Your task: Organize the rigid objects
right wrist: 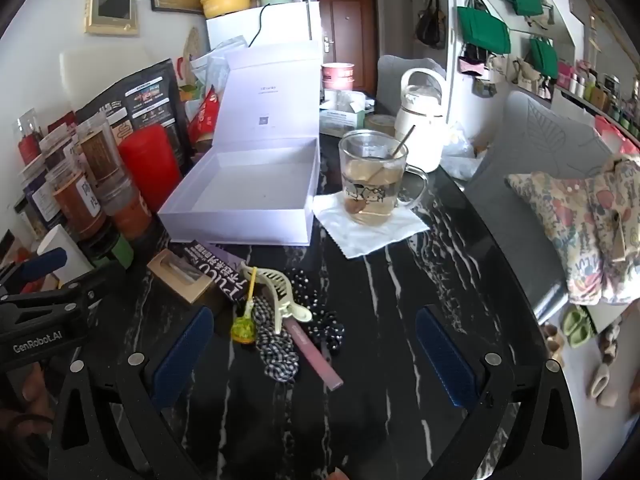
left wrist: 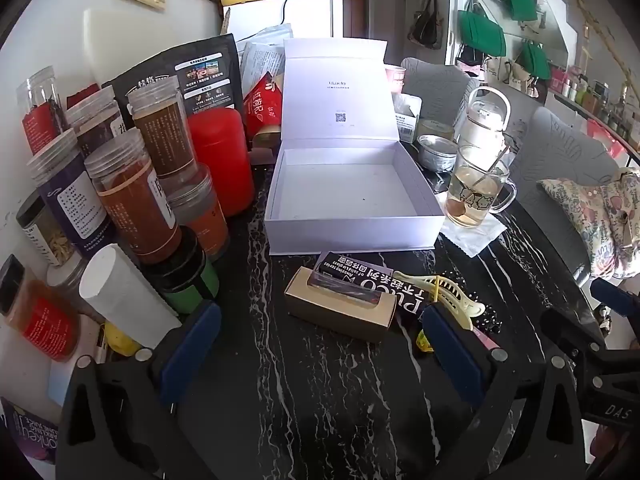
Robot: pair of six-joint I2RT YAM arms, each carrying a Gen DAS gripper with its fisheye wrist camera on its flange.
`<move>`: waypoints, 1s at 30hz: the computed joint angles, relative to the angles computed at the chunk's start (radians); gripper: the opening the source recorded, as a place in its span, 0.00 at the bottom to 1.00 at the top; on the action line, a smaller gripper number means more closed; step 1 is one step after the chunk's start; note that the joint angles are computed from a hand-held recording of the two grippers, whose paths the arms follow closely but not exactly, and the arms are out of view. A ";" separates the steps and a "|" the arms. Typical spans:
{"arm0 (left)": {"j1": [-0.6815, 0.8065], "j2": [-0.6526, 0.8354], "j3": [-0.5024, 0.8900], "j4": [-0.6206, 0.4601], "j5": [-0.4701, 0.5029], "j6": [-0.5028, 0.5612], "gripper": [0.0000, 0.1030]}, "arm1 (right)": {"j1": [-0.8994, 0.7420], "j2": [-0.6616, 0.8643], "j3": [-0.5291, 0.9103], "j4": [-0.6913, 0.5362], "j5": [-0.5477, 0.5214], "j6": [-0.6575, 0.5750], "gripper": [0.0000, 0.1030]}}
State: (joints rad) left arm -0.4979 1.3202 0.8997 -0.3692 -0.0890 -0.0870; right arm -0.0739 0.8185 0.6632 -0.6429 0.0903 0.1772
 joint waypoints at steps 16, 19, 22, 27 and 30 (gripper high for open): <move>-0.012 -0.015 -0.002 -0.012 -0.009 0.017 1.00 | 0.011 -0.021 -0.009 -0.005 0.009 0.004 1.00; -0.012 -0.018 -0.003 -0.014 -0.007 0.018 1.00 | -0.001 -0.014 0.007 -0.014 0.001 -0.004 1.00; -0.015 -0.020 -0.002 -0.018 -0.008 0.017 1.00 | 0.000 -0.016 0.004 -0.011 0.002 -0.004 1.00; -0.018 -0.028 -0.001 -0.024 -0.002 0.013 1.00 | 0.000 -0.019 -0.002 -0.007 0.003 -0.004 1.00; -0.021 -0.030 -0.002 -0.025 -0.004 0.011 1.00 | 0.002 -0.026 0.016 -0.032 0.007 -0.002 1.00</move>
